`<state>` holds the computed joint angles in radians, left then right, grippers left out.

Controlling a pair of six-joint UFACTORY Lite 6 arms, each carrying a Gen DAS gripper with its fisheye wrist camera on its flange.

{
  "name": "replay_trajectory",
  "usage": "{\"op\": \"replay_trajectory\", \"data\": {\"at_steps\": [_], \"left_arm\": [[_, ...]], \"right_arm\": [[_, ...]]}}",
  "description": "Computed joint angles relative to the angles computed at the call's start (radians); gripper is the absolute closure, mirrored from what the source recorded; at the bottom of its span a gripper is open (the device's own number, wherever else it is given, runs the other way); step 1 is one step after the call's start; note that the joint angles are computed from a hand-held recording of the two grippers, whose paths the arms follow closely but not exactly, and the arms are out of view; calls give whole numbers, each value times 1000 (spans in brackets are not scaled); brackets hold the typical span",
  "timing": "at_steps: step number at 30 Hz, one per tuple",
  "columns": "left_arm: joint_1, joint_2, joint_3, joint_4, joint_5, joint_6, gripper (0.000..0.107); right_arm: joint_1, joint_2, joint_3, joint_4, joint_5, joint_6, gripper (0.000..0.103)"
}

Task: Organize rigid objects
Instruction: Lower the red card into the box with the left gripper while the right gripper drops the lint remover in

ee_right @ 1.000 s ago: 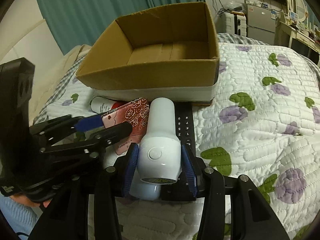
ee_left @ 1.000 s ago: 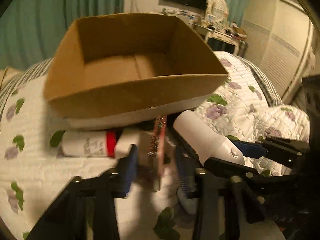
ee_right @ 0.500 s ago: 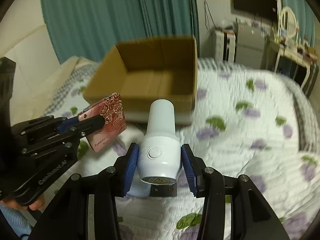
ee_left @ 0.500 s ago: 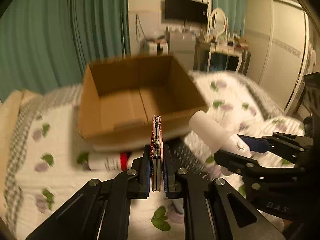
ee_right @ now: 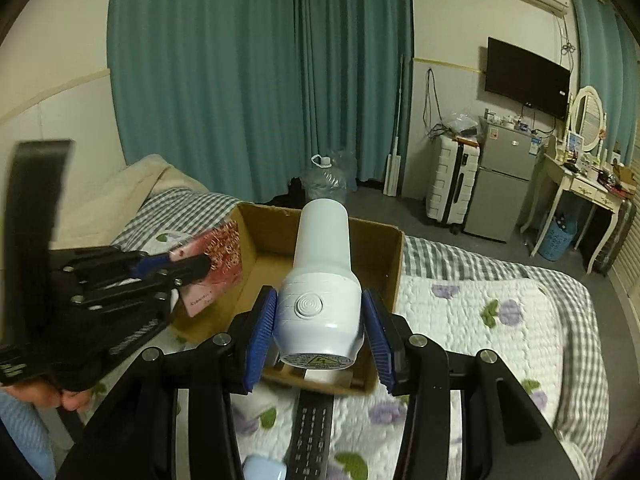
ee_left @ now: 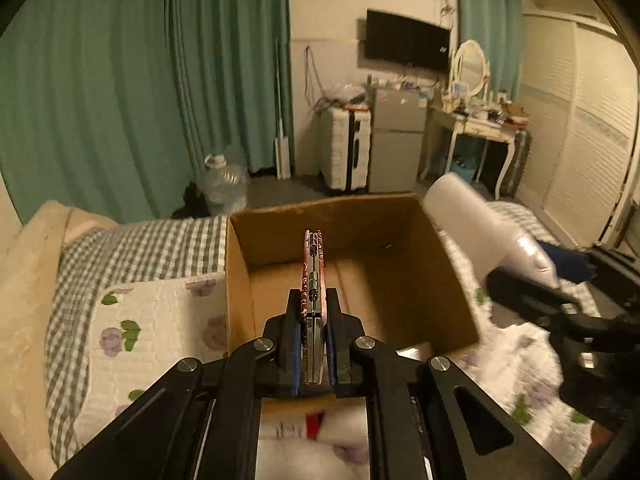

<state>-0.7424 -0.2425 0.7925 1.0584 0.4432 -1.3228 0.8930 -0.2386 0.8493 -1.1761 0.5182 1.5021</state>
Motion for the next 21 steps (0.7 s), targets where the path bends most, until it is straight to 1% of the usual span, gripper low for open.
{"op": "replay_trajectory", "data": {"at_steps": [3,4,7,8,9,10,11,12,13,15,18,20,21], "left_arm": [[65,145,35,145,-74,-113,97],[73,169,35,189,-86,-155,97],[103,251,53,324,-122,-271,97],[101,265,56,354,-113,-297,97],[81,276,59,375,-67,-322,94],[63,267,50,433,-41,-375,91],[51,250,34,509,-30,-440,85],[49,227,19,566,-33,-489,59],[52,218,16,581,-34,-510,37],[70,195,4,593,-48,-541,37],[100,154,-34,590,-71,-548,37],[112,115,-68,566,-71,-535,37],[116,80,-93,519,-73,-496,37]], "right_arm": [[-87,103,32,-78,-98,54,59],[-117,147,45,-126,-133,95,59],[-166,233,63,-268,-190,236,59],[-183,261,70,-323,-213,290,59],[-198,278,68,-384,-228,348,59],[-207,303,77,-442,-237,402,59],[-216,314,78,-481,-244,439,59],[-225,331,87,-518,-251,476,59],[-232,337,89,-544,-257,502,59],[-237,347,98,-563,-263,519,59],[-233,381,144,-525,-247,465,59],[-220,390,158,-493,-220,438,59],[-215,390,160,-462,-212,413,58]]}}
